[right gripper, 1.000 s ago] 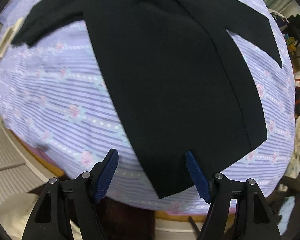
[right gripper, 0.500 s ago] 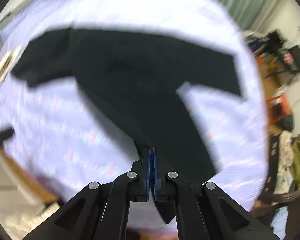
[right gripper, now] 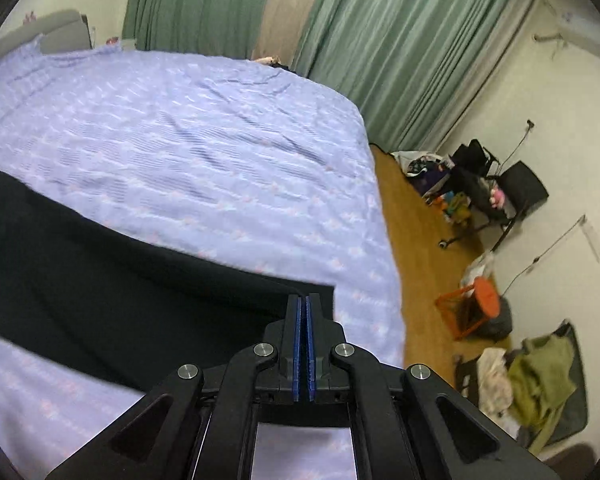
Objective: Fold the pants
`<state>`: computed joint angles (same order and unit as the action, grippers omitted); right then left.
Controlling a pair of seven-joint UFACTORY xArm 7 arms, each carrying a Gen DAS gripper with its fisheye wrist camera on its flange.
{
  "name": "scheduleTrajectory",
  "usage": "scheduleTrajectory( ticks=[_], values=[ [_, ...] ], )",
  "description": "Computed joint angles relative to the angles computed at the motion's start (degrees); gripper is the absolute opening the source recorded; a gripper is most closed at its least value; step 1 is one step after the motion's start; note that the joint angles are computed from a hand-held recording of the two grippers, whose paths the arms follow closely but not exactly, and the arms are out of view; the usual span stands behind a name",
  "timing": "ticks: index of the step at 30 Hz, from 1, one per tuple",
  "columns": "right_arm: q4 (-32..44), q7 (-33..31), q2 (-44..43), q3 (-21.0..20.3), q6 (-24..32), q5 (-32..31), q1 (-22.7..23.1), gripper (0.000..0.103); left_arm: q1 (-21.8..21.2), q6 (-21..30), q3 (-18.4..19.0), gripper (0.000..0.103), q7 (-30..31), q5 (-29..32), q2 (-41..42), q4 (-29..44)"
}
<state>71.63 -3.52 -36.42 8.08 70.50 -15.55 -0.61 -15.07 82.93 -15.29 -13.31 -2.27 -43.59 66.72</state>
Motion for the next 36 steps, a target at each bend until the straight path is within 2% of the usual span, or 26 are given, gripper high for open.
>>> scheduleTrajectory(
  ticks=[8,10,11,12,14,16,19,24,30,36],
  values=[
    [0.2,0.1,9.3,-1.1,-5.8,-5.2,-2.4,0.002,1.3,-5.8,-2.1,0.096,-2.0,3.8,9.4,5.0],
    [1.0,2.5,12.0,-0.1,-6.1,-8.7,-3.8,0.003,1.1,-6.1,-2.4,0.096,-2.9,4.6,10.9,5.9],
    [1.7,4.6,13.0,0.5,-5.5,-11.1,-4.8,0.005,1.1,-6.1,-2.6,0.096,-3.4,5.2,11.7,6.6],
    [2.3,5.7,13.4,0.2,-5.2,-11.6,-4.9,0.019,0.9,-6.2,-2.7,0.096,-3.8,5.6,12.2,7.1],
    [3.8,7.5,13.7,-1.8,-4.8,-9.7,-4.8,0.043,0.4,-6.7,-2.5,0.096,-4.4,5.8,12.6,7.6],
    [3.8,7.1,12.1,-3.7,-4.8,-7.4,-4.4,0.043,-0.3,-7.5,-2.2,0.096,-4.4,5.7,12.5,7.6],
    [1.5,5.4,7.7,-4.1,-4.3,-7.3,-4.3,0.048,-1.0,-7.8,-2.0,0.096,-4.4,5.6,11.4,7.2],
    [-1.5,4.8,-2.3,-5.1,-0.7,0.3,-2.7,0.067,-1.5,-7.4,-1.3,0.096,-6.1,3.8,7.4,6.5],
    [-0.8,4.8,-10.6,-2.4,6.2,8.1,0.5,0.069,0.0,-4.5,1.4,0.096,-6.7,1.7,-1.2,5.6],
    [3.4,9.7,-12.1,4.4,11.3,14.5,4.6,0.069,4.0,1.7,7.8,0.096,-2.8,2.1,-11.8,3.6]
  ],
)
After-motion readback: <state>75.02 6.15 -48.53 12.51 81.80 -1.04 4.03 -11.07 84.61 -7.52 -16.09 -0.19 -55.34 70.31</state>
